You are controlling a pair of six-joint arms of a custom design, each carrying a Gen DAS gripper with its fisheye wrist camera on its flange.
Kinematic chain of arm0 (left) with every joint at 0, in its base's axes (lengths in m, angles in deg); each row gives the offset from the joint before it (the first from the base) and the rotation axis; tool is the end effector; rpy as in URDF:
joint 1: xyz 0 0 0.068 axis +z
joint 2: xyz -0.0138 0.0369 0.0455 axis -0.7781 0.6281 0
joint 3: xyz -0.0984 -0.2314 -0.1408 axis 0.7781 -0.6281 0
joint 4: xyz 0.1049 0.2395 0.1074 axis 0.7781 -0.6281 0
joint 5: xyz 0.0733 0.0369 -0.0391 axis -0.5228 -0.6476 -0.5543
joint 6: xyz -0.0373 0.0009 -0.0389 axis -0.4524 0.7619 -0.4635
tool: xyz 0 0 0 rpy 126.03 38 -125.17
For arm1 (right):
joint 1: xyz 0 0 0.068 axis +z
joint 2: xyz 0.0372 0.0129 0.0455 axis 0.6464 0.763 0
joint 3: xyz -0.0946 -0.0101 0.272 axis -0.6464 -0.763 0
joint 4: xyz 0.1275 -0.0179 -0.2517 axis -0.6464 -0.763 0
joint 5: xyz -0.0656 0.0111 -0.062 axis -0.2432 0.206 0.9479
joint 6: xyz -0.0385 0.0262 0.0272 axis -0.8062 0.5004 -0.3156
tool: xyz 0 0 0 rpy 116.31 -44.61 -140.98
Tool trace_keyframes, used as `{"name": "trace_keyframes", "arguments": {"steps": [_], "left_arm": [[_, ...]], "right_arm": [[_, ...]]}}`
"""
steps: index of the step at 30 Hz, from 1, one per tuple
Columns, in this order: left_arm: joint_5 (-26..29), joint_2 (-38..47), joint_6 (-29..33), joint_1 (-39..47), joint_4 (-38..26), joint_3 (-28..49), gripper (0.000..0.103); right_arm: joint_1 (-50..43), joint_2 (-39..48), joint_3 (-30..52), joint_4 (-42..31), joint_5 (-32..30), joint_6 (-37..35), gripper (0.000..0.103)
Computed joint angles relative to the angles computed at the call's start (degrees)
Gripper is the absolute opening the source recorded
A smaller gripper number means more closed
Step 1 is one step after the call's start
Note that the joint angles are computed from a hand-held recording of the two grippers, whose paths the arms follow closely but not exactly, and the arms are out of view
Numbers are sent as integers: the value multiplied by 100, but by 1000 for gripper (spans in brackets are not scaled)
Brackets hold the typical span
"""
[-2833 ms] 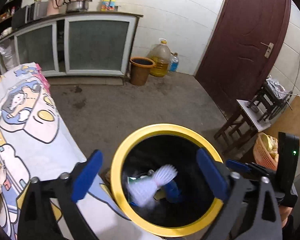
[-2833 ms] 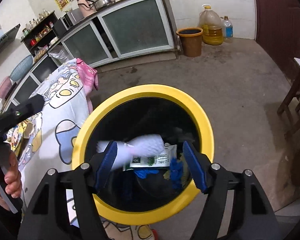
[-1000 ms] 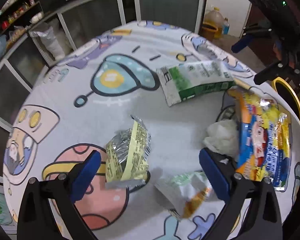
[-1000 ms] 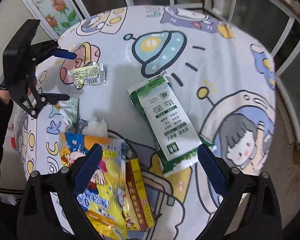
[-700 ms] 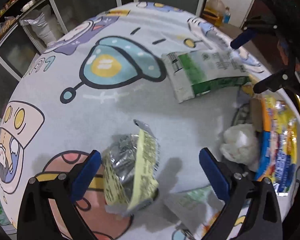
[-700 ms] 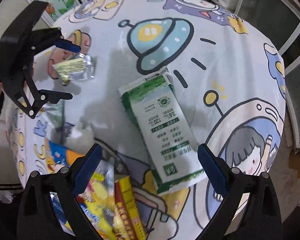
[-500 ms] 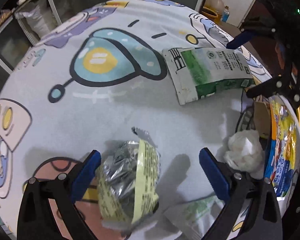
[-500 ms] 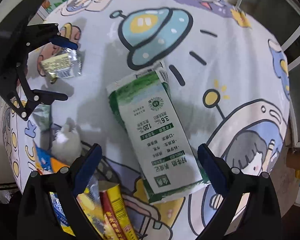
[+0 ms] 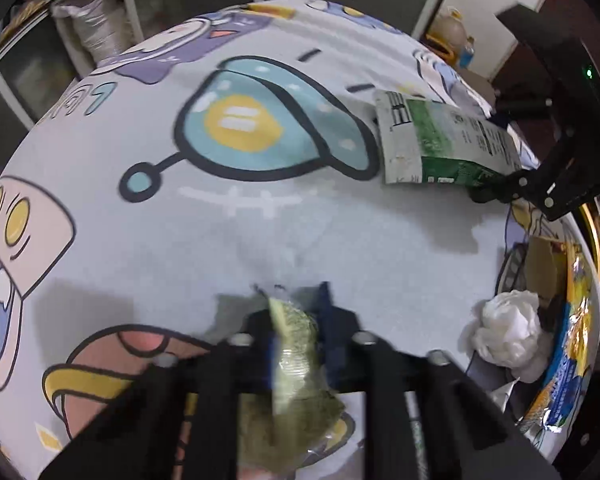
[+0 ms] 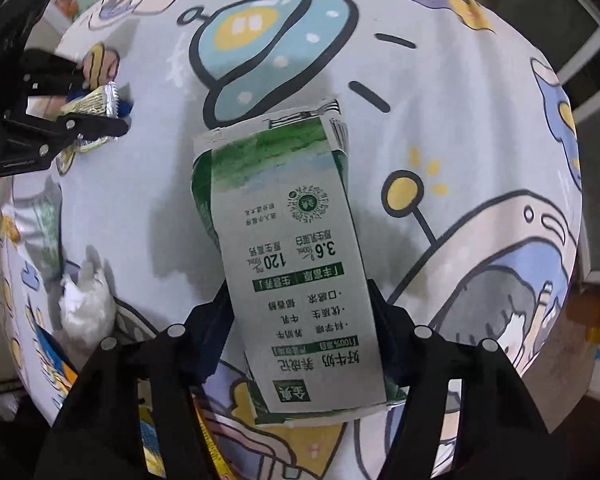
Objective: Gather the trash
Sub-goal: 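Grasp the green-and-white milk carton with the right tool while the left tool grasps the silver wrapper, then carry both items over the bin and open both tools to drop them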
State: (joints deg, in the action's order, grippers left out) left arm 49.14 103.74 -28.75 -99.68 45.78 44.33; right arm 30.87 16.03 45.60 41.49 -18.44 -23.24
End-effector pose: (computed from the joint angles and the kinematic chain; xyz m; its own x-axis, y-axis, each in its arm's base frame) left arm 0.1350 -0.1463 0.1167 -0.9161 0.1989 -0.3480 0.2460 0.9644 -0.0966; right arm 0.2479 -0.0346 0.1189 -0.5168 -0.8399 -0.1658 -0.8558 0.5122 0.0731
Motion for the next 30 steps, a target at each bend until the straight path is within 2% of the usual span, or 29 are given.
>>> {"name": "trace_keyframes", "arguments": {"steps": [2, 7, 10, 14, 17, 19, 20, 23, 26, 30], "left_arm": [[-248, -16, -116, -185, -136, 27, 9], [-556, -873, -513, -374, -620, -53, 7], [-841, -1563, -933, -719, -1332, 70, 7], [-1364, -2031, -1794, -1531, -2398, 431, 7], [-1899, -2107, -2919, -2582, -3190, 776, 7], [-2282, -2009, -3851, -3466, -3588, 990, 7], [-2491, -1807, -4469, -3968, -3845, 1163, 7], [-2856, -1132, -5773, -5056, -4246, 1575, 7], [-3179, -421, -6780, -5806, -4483, 2032, 7], [-3575, 533, -7486, -6216, -4543, 2737, 7]], "right_arm": [[-125, -86, 25, -114, -189, -62, 59], [-520, -321, 379, -706, -502, -203, 59], [-874, -610, 590, -1218, -759, -474, 59], [-1605, -853, 834, -1941, -1027, -1107, 59], [-2294, -883, 1046, -2527, -1121, -1743, 59], [-2753, -943, 967, -2795, -1143, -2229, 59], [-2797, -1035, 865, -2833, -1172, -2254, 59], [-3571, -800, 964, -3109, -1153, -2806, 59], [-4477, -420, 1257, -3484, -1152, -3478, 59], [-5694, 350, 2048, -4015, -1129, -4304, 59]]}}
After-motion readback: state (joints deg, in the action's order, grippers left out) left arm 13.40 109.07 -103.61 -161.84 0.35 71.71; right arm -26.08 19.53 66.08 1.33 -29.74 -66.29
